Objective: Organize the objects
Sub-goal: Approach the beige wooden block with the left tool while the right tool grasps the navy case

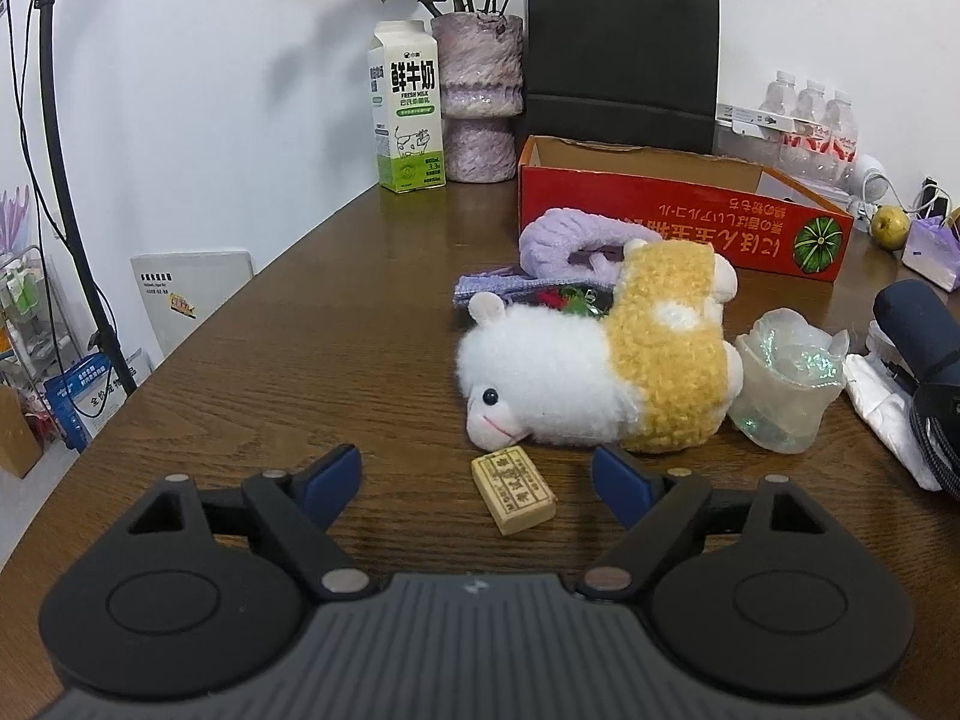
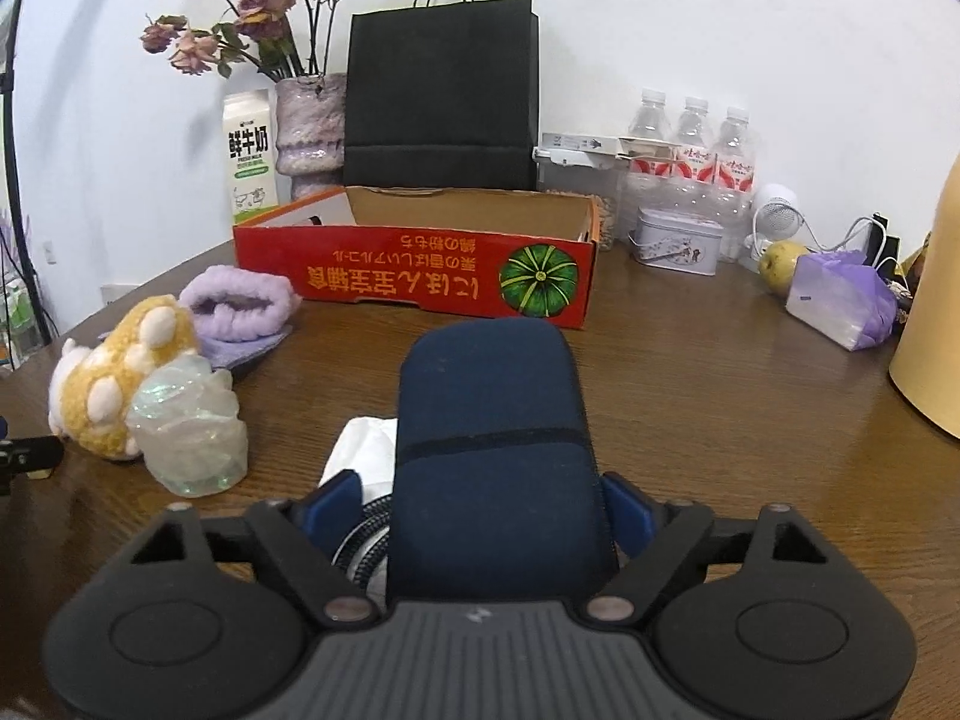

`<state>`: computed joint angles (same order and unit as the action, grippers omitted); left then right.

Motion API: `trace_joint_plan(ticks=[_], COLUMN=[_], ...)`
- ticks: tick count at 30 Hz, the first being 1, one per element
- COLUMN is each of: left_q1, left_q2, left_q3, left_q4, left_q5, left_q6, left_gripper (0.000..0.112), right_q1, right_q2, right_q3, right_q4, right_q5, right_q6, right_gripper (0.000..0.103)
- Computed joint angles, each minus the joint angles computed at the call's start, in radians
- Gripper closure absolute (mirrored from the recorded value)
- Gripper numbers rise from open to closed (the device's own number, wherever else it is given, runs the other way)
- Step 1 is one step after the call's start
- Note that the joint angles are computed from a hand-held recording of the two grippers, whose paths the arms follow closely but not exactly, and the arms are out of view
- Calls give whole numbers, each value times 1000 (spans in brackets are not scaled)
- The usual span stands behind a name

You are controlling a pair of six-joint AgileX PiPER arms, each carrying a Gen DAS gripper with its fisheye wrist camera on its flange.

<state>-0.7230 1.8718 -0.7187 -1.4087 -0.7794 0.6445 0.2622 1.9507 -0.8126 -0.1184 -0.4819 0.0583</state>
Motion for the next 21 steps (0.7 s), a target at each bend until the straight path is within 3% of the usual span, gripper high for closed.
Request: trace_joint_plan(ticks=[6,12,21], left_q1=[-2,-3,3], left_q2=[-3,-1,7], left_q3=[-1,-8,-28], left_q4=[-4,-29,-57], left_q5=[8,4,21], left_q6=[-9,-3,17], left_gripper=[23,22,26], right_q1=[-38,-33,-12], right_q2=[4,4,-20], right_q3=[1,50,170], right_q4=[-109,-54,51], right_q5=[-20,-121,-326], right_q6=[124,62,-35], right_gripper=[35,41,42])
